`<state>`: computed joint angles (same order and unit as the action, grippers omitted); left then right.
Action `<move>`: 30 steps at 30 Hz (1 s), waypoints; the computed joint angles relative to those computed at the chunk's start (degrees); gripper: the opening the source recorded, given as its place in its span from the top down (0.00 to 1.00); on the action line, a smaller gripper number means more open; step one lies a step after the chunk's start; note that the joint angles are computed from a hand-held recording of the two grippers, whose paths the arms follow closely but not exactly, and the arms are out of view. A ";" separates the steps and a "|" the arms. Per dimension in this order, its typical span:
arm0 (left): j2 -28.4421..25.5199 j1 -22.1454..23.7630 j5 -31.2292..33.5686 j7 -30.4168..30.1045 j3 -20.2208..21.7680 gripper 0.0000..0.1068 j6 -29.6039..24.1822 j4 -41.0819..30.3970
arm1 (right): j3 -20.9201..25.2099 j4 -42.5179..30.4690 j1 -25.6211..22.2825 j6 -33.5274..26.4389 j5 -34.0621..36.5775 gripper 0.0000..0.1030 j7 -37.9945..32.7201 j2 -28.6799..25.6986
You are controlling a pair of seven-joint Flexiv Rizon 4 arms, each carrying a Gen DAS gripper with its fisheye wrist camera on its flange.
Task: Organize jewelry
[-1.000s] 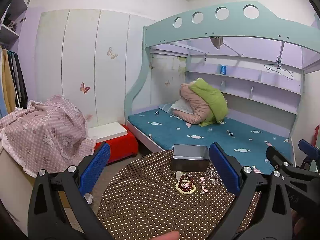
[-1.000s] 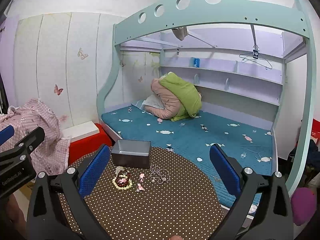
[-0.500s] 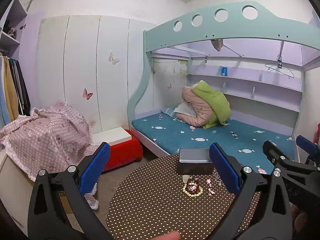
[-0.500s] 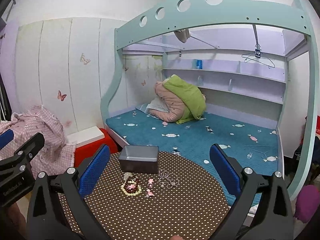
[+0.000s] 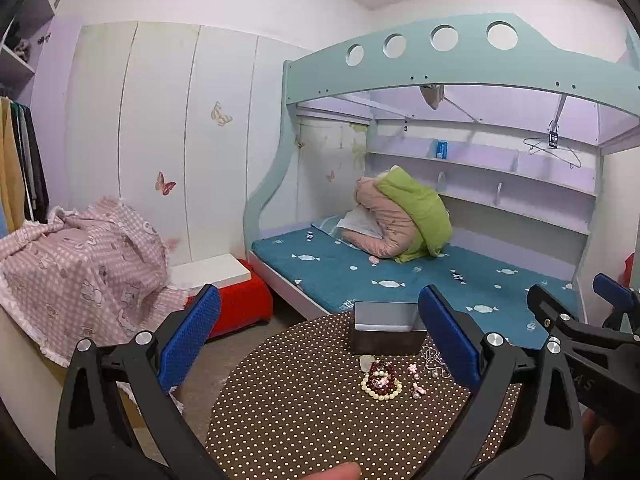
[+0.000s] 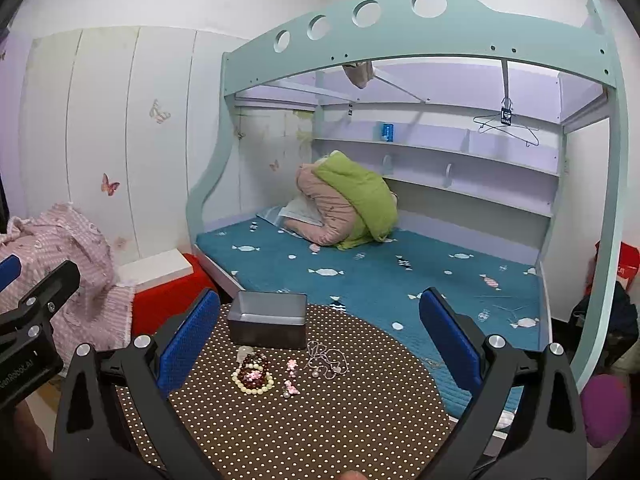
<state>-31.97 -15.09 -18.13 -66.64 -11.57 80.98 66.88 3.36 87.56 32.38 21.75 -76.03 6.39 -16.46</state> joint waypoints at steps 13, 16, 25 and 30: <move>-3.45 -0.24 0.00 -0.03 0.70 0.08 -2.45 -4.33 | -1.37 -2.47 0.54 -0.47 2.13 0.07 -2.05 -2.60; -4.82 -1.31 1.17 -1.90 2.75 0.08 -4.64 -6.69 | -1.53 -1.85 -0.26 0.95 2.98 0.07 -1.67 -2.50; -11.16 -3.98 6.26 -8.65 7.74 0.08 -13.11 -16.55 | -1.69 1.11 -3.75 6.03 6.44 0.07 -0.84 -2.04; -17.65 -5.94 10.29 -11.43 10.13 0.08 -21.98 -26.29 | -1.77 3.09 -6.15 9.62 10.23 0.07 -1.70 -2.42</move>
